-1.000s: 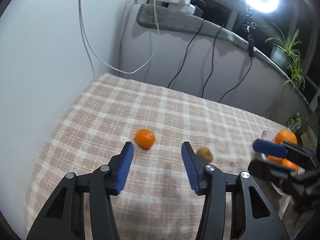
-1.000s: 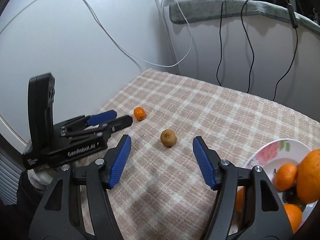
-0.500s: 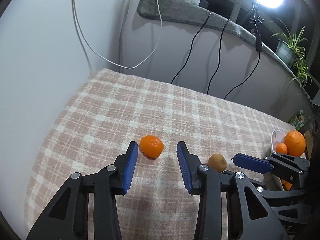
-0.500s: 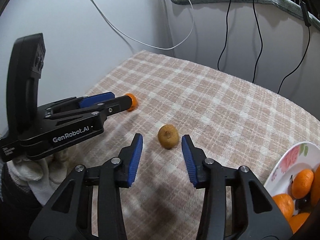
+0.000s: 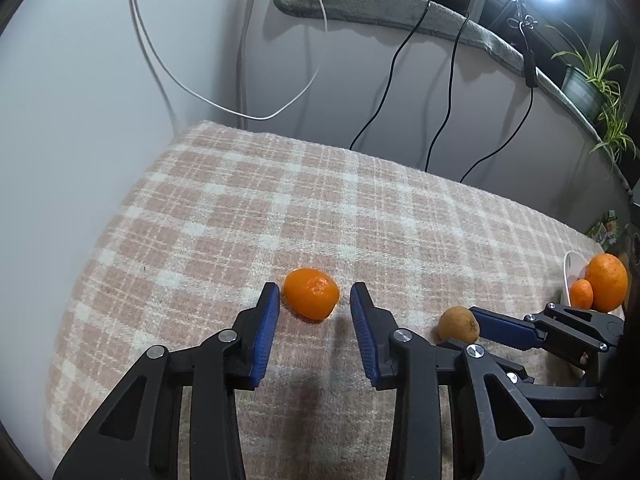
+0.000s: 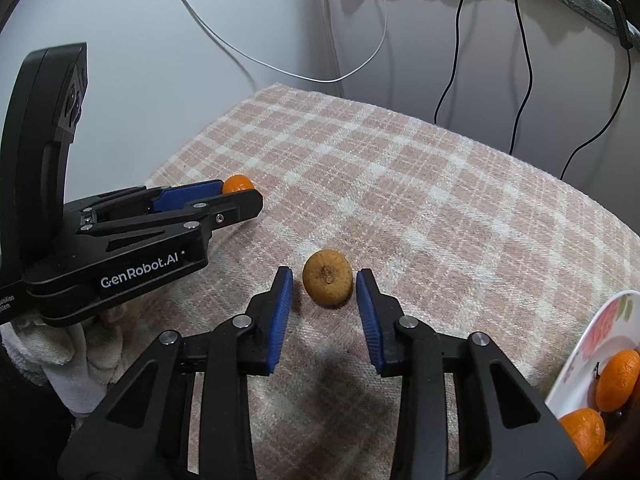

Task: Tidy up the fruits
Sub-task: 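Grasp the brown kiwi with the right gripper while the left grasps the small mandarin, then carry the kiwi with the right gripper while the left carries the mandarin over the plate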

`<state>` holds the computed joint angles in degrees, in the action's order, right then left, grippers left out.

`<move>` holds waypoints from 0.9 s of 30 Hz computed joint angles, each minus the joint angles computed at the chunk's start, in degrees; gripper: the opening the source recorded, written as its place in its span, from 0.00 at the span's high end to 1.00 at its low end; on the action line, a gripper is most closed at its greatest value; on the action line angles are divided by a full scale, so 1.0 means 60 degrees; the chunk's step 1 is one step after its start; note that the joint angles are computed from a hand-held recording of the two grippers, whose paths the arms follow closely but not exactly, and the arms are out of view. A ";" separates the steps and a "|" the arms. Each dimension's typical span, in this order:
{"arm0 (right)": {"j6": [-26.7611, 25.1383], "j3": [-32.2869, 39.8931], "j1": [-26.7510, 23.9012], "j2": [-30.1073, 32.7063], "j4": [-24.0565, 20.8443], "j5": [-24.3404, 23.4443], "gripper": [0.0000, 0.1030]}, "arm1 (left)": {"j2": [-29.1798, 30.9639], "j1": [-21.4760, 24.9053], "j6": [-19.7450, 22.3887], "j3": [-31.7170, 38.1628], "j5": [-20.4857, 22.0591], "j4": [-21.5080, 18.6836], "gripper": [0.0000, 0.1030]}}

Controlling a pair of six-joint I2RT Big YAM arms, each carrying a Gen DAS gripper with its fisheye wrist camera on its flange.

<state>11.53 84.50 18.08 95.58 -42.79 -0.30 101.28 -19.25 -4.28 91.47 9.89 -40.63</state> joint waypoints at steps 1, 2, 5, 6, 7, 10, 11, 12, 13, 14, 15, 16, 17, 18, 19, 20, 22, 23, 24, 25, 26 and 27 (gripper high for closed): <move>0.0001 0.0010 -0.0011 0.0018 -0.0006 -0.0014 0.68 | 0.0028 -0.0012 0.0033 0.0025 -0.0041 -0.0029 0.69; 0.0002 0.0024 -0.0020 0.0034 -0.0010 -0.0029 0.68 | 0.0065 -0.0032 0.0059 0.0063 -0.0103 -0.0060 0.70; -0.0015 0.0043 -0.0034 0.0039 -0.0034 -0.0042 0.71 | 0.0142 -0.0055 0.0068 0.0174 -0.0207 -0.0095 0.74; -0.0007 0.0042 -0.0032 0.0040 -0.0028 -0.0037 0.72 | 0.0165 -0.0056 0.0056 0.0205 -0.0209 -0.0102 0.74; 0.0002 0.0048 -0.0031 0.0048 -0.0026 -0.0036 0.74 | 0.0178 -0.0057 0.0040 0.0220 -0.0213 -0.0101 0.75; 0.0041 0.0029 -0.0069 0.0043 0.0020 -0.0145 0.74 | 0.0191 -0.0069 0.0031 0.0225 -0.0251 -0.0063 0.75; 0.0041 0.0014 -0.0074 0.0038 0.0042 -0.0158 0.74 | 0.0181 -0.0068 0.0030 0.0212 -0.0259 -0.0050 0.75; 0.0034 0.0006 -0.0073 0.0034 0.0055 -0.0161 0.74 | 0.0146 -0.0068 0.0032 0.0160 -0.0262 -0.0023 0.75; 0.0030 0.0004 -0.0086 0.0035 0.0057 -0.0165 0.74 | 0.0098 -0.0065 0.0032 0.0094 -0.0261 0.0010 0.75; 0.0031 -0.0008 -0.0099 0.0025 0.0073 -0.0193 0.74 | 0.0070 -0.0050 0.0042 0.0045 -0.0246 0.0042 0.75; 0.0029 -0.0018 -0.0117 0.0010 0.0089 -0.0226 0.74 | 0.0038 -0.0048 0.0048 0.0003 -0.0238 0.0063 0.75; 0.0034 -0.0014 -0.0125 0.0012 0.0099 -0.0245 0.74 | -0.0001 -0.0051 0.0047 -0.0045 -0.0238 0.0087 0.75; 0.0040 -0.0034 -0.0140 -0.0019 0.0114 -0.0274 0.74 | -0.0033 -0.0056 0.0045 -0.0075 -0.0227 0.0105 0.75; 0.0044 -0.0040 -0.0147 -0.0042 0.0117 -0.0289 0.74 | -0.0062 -0.0061 0.0038 -0.0097 -0.0215 0.0123 0.75; 0.0032 -0.0056 -0.0159 -0.0078 0.0133 -0.0314 0.74 | -0.0103 -0.0050 0.0047 -0.0148 -0.0187 0.0164 0.75; 0.0018 -0.0052 -0.0162 -0.0091 0.0144 -0.0326 0.74 | -0.0166 -0.0050 0.0053 -0.0210 -0.0161 0.0199 0.75; -0.0008 -0.0075 -0.0167 -0.0162 0.0164 -0.0339 0.74 | -0.0289 -0.0059 0.0050 -0.0301 -0.0112 0.0272 0.75; -0.0015 -0.0090 -0.0170 -0.0206 0.0182 -0.0347 0.74 | -0.0340 -0.0061 0.0059 -0.0337 -0.0087 0.0311 0.75; -0.0009 -0.0103 -0.0172 -0.0249 0.0195 -0.0360 0.74 | -0.0401 -0.0077 0.0063 -0.0373 -0.0073 0.0355 0.75; -0.0015 -0.0129 -0.0176 -0.0311 0.0226 -0.0394 0.74 | -0.0501 -0.0108 0.0059 -0.0441 -0.0066 0.0416 0.75; -0.0036 -0.0155 -0.0167 -0.0365 0.0249 -0.0383 0.74 | -0.0566 -0.0123 0.0060 -0.0483 -0.0053 0.0459 0.75; -0.0058 -0.0162 -0.0151 -0.0393 0.0260 -0.0341 0.74 | -0.0624 -0.0136 0.0060 -0.0497 -0.0040 0.0478 0.75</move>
